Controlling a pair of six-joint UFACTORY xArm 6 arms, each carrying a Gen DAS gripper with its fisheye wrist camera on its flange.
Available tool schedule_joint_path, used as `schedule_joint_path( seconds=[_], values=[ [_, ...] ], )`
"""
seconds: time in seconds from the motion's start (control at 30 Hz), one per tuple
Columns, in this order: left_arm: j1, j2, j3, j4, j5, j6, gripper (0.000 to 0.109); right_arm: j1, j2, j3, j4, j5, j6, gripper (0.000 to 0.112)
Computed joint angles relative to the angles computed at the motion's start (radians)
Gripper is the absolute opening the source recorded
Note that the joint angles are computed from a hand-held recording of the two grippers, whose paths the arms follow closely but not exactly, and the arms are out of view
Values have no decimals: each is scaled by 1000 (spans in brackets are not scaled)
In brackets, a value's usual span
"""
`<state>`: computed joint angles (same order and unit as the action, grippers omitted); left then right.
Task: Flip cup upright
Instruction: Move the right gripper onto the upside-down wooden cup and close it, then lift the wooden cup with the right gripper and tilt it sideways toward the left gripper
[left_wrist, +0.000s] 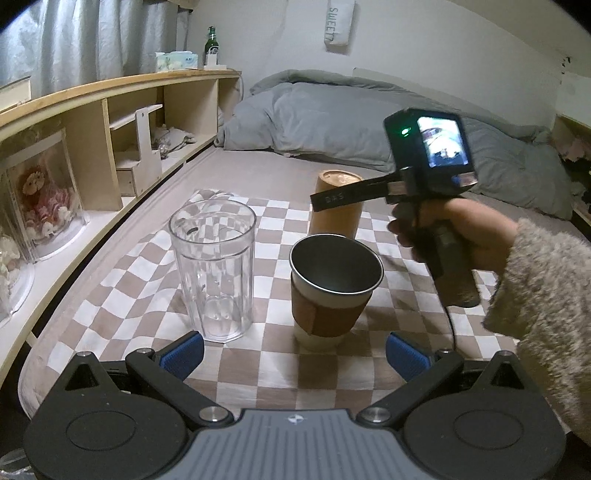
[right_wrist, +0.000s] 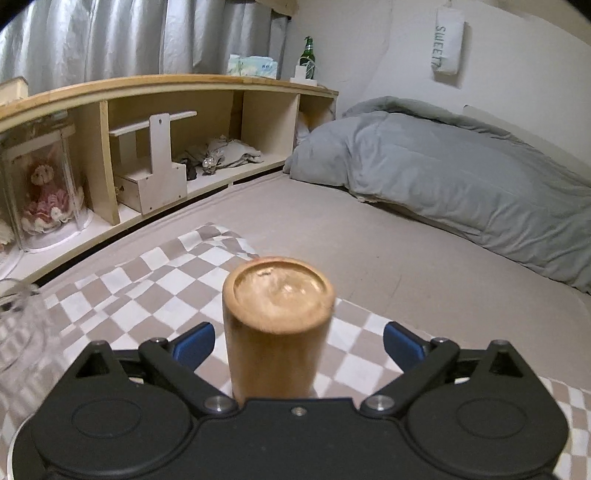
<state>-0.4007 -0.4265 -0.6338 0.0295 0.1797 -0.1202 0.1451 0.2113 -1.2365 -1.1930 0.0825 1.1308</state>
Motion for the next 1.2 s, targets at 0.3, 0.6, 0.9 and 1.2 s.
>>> schedule_joint_path(
  seconds=[0.3,0.6,0.9,1.2],
  values=[
    [-24,-18,14,-12,-24,-1,103,-26,-25,81,178,-106,-162,72],
    [-108,-41,39,-98,-47,102,103,-28,-334,412,415,-14,-406,71],
    [-211,-14,20,-321,-15,311,103,-13,-592,657,710,38,-686,71],
    [-214,-5,0,-459,11,323,102,26,-768,831,867,86,-898,71]
  ],
)
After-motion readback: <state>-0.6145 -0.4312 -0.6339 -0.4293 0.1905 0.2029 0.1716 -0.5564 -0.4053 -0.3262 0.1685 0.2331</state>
